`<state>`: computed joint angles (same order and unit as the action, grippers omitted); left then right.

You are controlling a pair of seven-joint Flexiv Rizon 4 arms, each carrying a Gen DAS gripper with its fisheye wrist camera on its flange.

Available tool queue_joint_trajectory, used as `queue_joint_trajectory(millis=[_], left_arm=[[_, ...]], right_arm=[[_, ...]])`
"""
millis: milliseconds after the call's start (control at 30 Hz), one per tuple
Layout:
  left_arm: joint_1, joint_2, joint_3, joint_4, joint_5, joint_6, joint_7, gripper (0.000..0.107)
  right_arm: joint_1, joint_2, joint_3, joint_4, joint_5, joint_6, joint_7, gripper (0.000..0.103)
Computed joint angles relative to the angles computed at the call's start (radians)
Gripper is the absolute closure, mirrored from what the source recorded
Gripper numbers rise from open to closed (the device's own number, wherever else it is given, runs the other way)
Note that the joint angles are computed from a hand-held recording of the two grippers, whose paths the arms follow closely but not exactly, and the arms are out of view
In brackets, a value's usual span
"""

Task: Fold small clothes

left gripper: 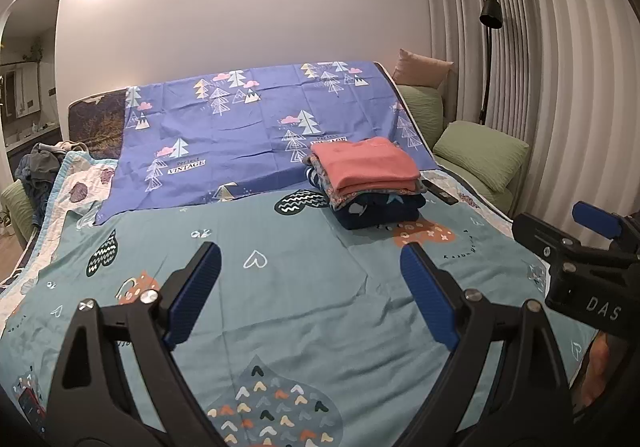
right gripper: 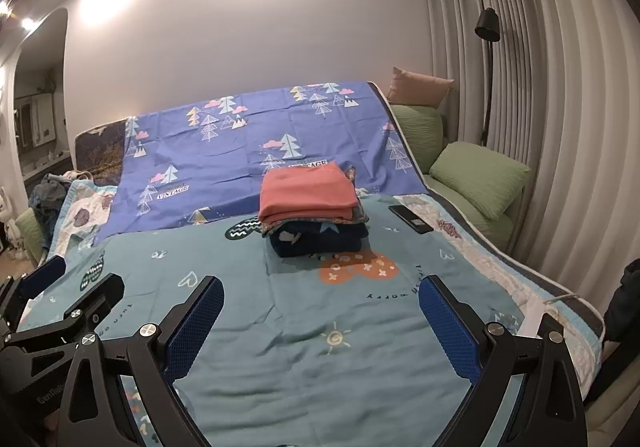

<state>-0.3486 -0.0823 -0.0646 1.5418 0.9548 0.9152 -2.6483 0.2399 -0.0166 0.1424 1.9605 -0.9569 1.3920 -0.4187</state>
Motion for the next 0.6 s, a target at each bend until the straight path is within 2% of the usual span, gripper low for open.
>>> queue_joint_trajectory(millis=[600], left_arm=[[0.005,0.009,-0.004,0.011,-0.001,0.0,0.0,0.016]], right_arm=[[0.001,0.002,0.002,0.0,0.001,-0.004,0.001,0.003]])
